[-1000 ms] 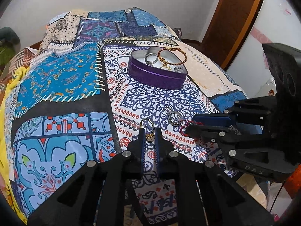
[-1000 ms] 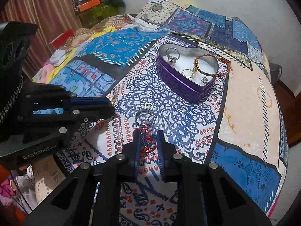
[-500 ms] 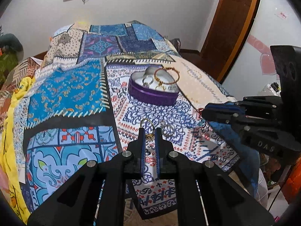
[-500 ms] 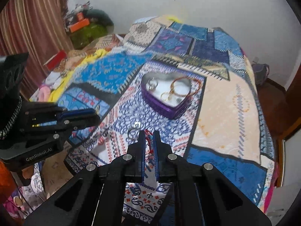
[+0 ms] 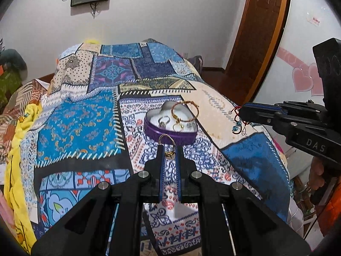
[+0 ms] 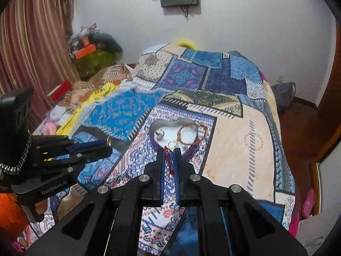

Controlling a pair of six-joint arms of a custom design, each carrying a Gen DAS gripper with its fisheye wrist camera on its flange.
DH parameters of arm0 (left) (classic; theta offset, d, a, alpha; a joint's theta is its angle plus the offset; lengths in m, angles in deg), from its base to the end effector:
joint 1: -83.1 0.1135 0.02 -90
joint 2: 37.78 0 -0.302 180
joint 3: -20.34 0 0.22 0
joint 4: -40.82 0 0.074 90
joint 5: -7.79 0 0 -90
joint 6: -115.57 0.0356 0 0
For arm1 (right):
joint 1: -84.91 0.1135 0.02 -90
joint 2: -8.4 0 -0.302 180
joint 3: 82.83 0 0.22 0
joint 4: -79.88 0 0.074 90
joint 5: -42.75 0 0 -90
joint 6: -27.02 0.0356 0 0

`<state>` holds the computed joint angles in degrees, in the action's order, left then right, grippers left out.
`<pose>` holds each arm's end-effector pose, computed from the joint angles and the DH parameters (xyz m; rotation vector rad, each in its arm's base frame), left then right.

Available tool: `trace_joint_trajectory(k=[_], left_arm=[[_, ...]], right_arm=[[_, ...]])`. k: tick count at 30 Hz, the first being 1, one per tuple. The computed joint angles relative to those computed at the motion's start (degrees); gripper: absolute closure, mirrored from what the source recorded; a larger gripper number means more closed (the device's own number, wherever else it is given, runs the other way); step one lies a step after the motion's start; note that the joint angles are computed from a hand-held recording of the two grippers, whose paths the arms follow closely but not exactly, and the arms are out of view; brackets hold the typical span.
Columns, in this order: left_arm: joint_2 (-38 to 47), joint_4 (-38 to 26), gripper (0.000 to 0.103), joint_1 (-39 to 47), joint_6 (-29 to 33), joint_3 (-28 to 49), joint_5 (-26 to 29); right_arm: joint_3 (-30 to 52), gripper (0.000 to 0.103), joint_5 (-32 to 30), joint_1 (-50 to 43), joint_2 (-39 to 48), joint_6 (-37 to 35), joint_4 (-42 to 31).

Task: Organize jewelry
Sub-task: 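Carry the gold earring with the left gripper while the right gripper carries the red earring toward the tin, then lower the gold earring into the tin with the left gripper while the right gripper lowers the red earring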

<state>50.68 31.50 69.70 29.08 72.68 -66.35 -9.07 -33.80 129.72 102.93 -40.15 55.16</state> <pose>0.2561 -0.0710 0.2086 0.4800 2.3137 -0.4107 0.2369 0.2237 0.2591 -0.3374 2.3335 0.3057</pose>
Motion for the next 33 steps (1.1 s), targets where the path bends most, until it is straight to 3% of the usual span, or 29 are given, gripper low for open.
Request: trace_joint_trajectory(k=[15,33], left_arm=[[8.7,0.6,0.095,-0.3,-0.9,10.0,-1.3],[21.1,-1.6,0.095,-1.8,-0.6,20.7,-0.1]], right_arm=[[4.4,0.096,-4.0,-5.0,4.5,-2.4,4.1],[11.6,0.096,-11.3,-10.4,13.8,-3.7,3.0]])
